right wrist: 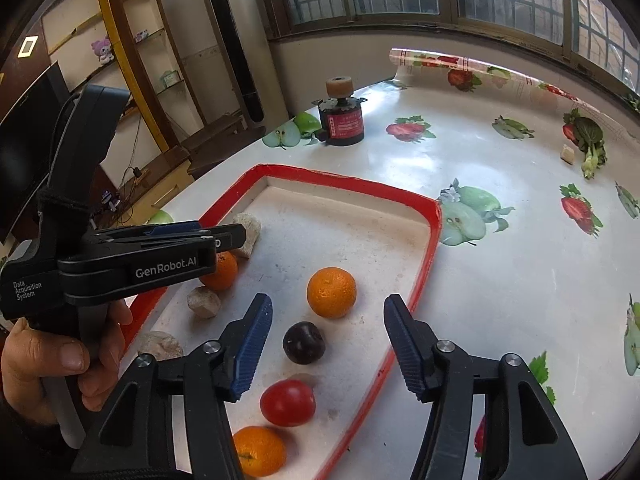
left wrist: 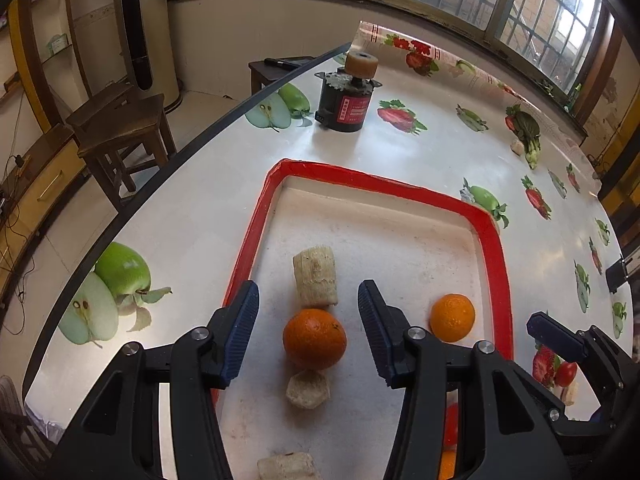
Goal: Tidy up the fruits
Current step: 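Open both grippers to release the cork and orange into the tray, then move both grippers back toward the loose red tomato and beige cork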
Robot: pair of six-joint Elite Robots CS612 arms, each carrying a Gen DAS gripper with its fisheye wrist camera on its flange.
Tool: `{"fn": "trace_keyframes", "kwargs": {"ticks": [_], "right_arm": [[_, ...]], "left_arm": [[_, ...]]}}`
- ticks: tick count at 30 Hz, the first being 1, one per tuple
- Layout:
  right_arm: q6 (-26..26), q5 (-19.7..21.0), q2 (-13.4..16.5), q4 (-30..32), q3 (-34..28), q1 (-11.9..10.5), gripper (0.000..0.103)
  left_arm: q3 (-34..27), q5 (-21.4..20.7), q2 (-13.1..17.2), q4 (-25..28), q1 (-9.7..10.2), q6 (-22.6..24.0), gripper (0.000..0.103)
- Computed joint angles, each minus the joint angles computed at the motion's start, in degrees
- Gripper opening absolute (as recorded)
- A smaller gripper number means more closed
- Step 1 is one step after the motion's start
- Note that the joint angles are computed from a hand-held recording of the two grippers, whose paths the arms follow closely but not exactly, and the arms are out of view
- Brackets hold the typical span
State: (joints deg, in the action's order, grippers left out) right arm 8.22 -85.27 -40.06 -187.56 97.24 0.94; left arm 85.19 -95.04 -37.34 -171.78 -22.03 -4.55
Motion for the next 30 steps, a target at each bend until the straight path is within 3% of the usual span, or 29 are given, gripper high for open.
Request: {"fn": "trace_keyframes", "kwargs": {"ticks": [13, 16, 30], "right_arm": [[2.83, -1.59, -4.68, -8.49, 9.53, -1.44, 0.061], [3.4, -2.53, -5.47, -9.88, 11.42, -1.76, 0.061], [6.72, -5.31, -7.98, -14.7, 18.9, -4.2, 0.061]], "left_arm": [[8.28, 1.8, -3.95, -13.51, -1.8, 0.92, 0.05], [9.23, 1.9, -4.45, -14.49, -2.35, 1.93, 0.056], [12.52, -0.04, -6.22, -16.26, -4.27, 3.64, 0.056]]}}
